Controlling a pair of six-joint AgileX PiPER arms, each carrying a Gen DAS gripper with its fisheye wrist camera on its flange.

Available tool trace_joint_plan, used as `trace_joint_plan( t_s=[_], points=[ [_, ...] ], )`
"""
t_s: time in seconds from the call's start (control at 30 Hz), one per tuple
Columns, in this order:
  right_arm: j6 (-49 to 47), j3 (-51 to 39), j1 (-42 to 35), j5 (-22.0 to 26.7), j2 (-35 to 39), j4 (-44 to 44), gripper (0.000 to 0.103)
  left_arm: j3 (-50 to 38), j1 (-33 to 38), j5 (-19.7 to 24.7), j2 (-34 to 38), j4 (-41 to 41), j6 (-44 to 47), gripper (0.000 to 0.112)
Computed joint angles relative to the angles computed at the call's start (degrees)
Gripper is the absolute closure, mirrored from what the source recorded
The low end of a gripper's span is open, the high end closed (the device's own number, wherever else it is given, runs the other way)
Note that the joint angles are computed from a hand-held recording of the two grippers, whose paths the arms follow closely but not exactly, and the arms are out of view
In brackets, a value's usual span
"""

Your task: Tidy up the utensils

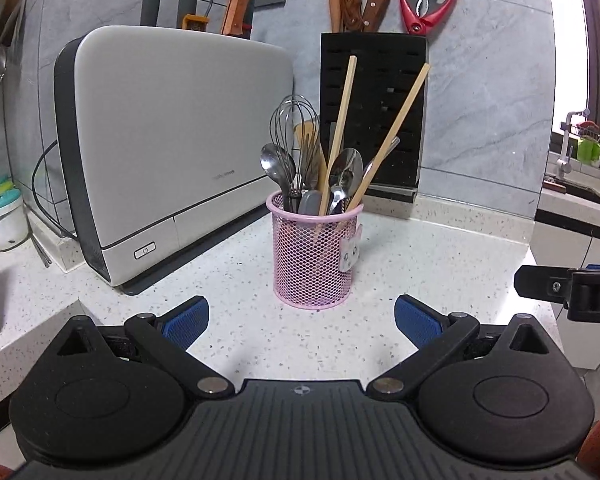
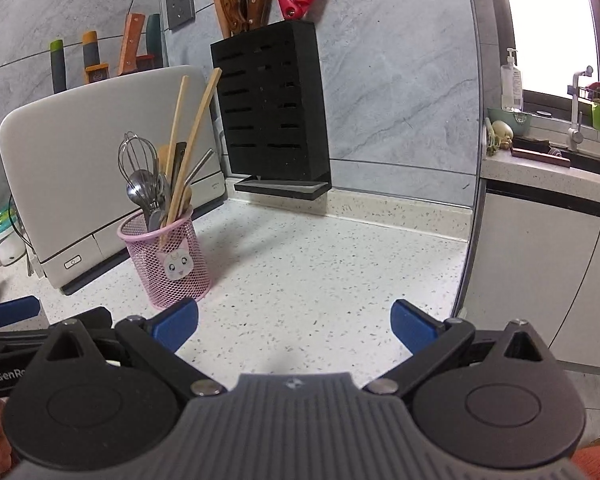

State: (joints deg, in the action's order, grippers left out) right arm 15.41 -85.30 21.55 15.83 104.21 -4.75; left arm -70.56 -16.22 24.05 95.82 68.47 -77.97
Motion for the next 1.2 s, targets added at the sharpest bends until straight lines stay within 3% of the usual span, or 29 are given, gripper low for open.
trace_joint_plan(
  t_s=[0.43,1.2],
  points=[
    [-1.56,-0.69,0.31,1.10,0.35,1.04,0.003,-0.38,0.25,-0.39,0.02,-2.49,2.18,0.009],
    [4.17,-2.85,0.97,4.31,1.75,-3.46,0.003,-0.91,-0.49,0.34,0.47,-2.73,1.79,0.009]
  ],
)
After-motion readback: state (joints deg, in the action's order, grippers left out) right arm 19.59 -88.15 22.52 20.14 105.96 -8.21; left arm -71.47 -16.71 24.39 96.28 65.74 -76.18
